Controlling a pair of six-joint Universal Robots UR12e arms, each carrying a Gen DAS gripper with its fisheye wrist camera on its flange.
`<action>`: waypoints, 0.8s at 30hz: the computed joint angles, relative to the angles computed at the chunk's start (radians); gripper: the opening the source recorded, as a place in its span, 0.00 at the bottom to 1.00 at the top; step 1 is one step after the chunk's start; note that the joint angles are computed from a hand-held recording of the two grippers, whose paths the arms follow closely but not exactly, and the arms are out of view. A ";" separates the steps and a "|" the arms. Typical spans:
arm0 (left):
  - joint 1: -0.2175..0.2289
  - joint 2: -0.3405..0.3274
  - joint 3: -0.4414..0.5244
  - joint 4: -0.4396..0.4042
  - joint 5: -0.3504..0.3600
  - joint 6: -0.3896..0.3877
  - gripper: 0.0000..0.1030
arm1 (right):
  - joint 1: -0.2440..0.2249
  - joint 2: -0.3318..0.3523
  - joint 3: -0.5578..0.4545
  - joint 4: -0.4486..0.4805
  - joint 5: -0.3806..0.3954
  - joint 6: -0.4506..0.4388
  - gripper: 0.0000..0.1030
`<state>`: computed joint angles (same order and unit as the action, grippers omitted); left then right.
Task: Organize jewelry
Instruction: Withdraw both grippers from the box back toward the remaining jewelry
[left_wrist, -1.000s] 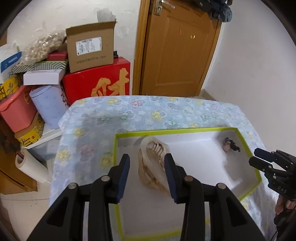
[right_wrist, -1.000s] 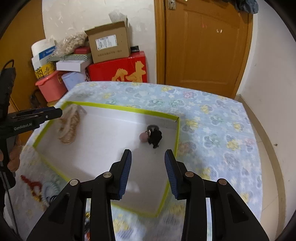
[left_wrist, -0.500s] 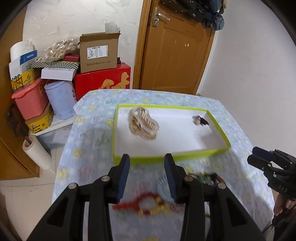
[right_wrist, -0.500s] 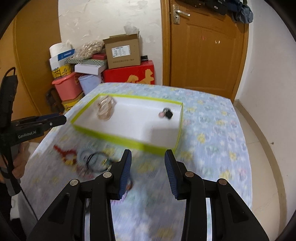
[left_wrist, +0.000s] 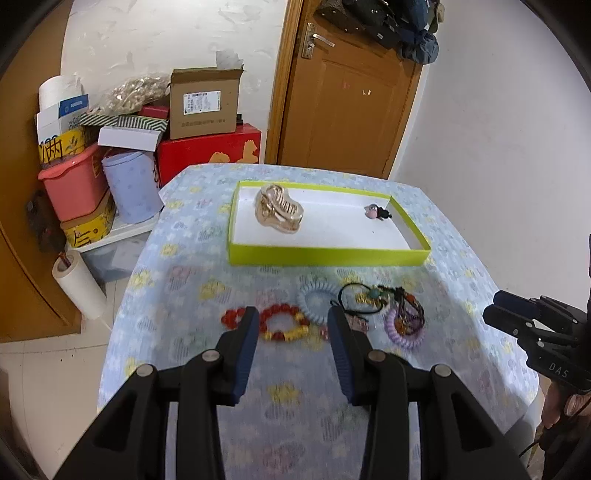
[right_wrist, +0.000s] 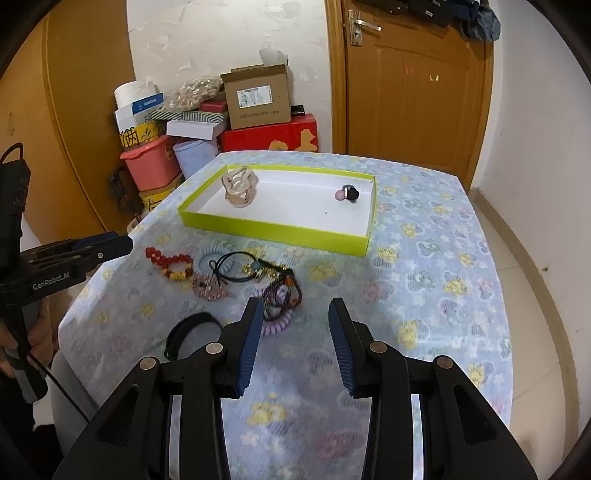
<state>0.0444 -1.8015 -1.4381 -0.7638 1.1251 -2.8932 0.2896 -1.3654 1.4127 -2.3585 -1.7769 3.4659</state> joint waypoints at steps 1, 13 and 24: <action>0.002 0.005 -0.007 -0.001 -0.002 0.002 0.39 | 0.002 -0.002 0.003 -0.002 -0.001 0.001 0.37; 0.014 0.029 -0.054 0.003 0.006 -0.007 0.39 | -0.005 -0.015 0.036 -0.006 0.093 0.032 0.37; 0.014 -0.034 -0.001 -0.007 0.035 -0.014 0.39 | -0.015 0.007 0.023 0.013 0.129 0.016 0.37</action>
